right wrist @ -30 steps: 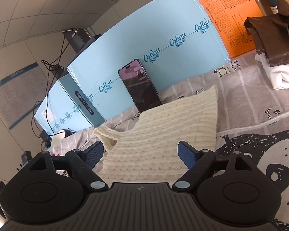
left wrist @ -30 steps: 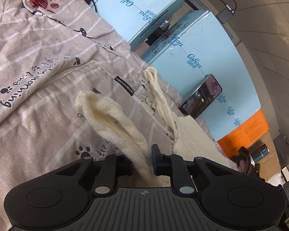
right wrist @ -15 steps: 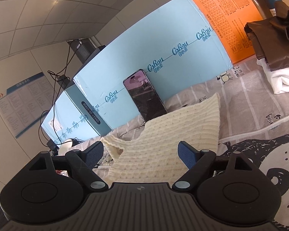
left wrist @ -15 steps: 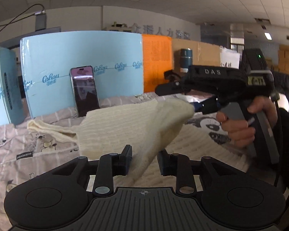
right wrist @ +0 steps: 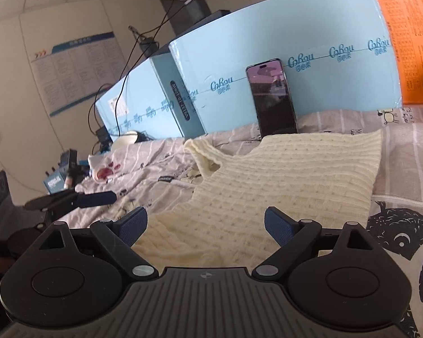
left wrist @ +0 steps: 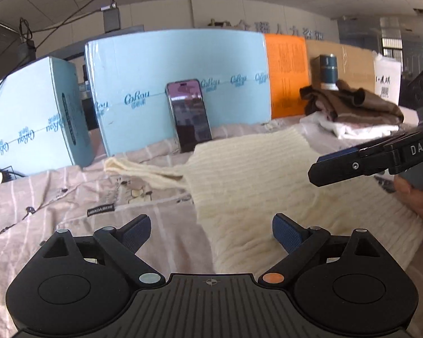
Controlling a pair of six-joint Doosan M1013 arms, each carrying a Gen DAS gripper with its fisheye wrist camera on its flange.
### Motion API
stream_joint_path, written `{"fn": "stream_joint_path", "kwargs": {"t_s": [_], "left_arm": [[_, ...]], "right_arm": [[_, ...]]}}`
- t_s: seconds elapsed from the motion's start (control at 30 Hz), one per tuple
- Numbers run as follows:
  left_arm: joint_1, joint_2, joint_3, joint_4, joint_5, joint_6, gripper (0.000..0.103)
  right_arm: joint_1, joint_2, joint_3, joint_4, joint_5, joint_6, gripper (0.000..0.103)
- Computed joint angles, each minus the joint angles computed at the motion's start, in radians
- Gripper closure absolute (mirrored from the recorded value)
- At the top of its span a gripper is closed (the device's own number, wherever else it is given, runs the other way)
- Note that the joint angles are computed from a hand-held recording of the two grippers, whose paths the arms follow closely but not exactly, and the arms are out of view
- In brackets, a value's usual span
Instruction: Fold clothes
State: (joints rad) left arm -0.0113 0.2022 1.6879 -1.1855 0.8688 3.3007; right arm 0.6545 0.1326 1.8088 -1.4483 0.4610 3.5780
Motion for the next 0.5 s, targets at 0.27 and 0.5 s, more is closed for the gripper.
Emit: {"fn": "stream_joint_path", "kwargs": {"t_s": [0.27,0.5], "left_arm": [[0.014,0.060,-0.084,0.059,0.102,-0.108,0.008],[-0.021,0.199,-0.299,0.088,0.165,-0.567,0.008]], "right_arm": [[0.034,0.065,-0.094,0.356,0.193,-0.494,0.013],[0.013,0.033,-0.043,0.196,0.127,-0.221,0.013]]}}
